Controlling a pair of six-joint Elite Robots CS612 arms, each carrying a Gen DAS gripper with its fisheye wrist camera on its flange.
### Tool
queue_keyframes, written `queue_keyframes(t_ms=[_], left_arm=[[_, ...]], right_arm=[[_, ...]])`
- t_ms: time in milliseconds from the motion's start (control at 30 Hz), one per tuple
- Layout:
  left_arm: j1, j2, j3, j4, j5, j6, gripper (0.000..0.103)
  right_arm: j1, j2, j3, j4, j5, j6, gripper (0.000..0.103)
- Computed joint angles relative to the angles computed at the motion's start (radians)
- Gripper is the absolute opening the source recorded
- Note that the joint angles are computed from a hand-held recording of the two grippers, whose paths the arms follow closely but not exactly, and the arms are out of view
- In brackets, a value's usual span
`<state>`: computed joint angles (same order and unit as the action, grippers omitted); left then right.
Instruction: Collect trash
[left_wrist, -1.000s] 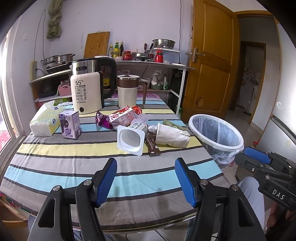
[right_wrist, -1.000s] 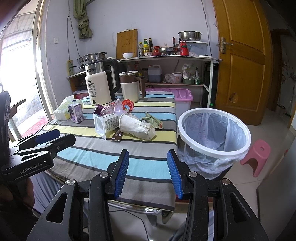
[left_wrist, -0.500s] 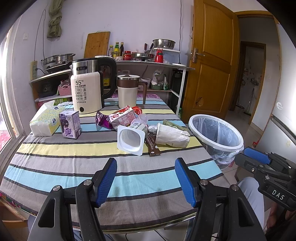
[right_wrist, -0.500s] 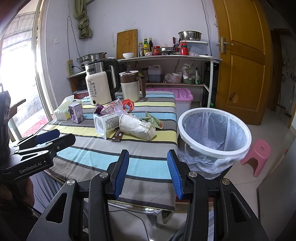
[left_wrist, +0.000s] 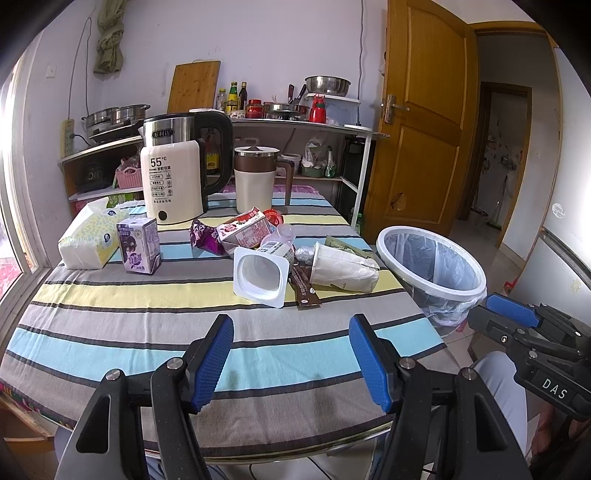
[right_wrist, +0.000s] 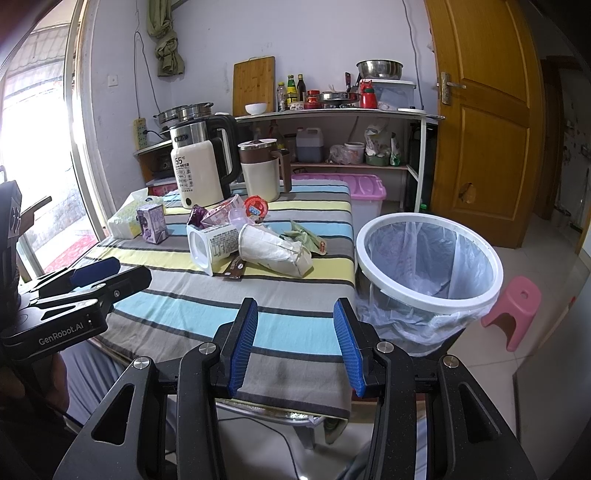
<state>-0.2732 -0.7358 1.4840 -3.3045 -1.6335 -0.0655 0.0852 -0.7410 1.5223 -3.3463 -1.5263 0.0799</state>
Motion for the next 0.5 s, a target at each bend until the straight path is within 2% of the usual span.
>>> queue_keyframes(t_ms=[500], left_arm=[[0.002,0.005,-0.005,0.017,-0.01,-0.001,0.065]], right_arm=[[0.001,0.002,-0.002,0.003,0.001,0.0,0.044]])
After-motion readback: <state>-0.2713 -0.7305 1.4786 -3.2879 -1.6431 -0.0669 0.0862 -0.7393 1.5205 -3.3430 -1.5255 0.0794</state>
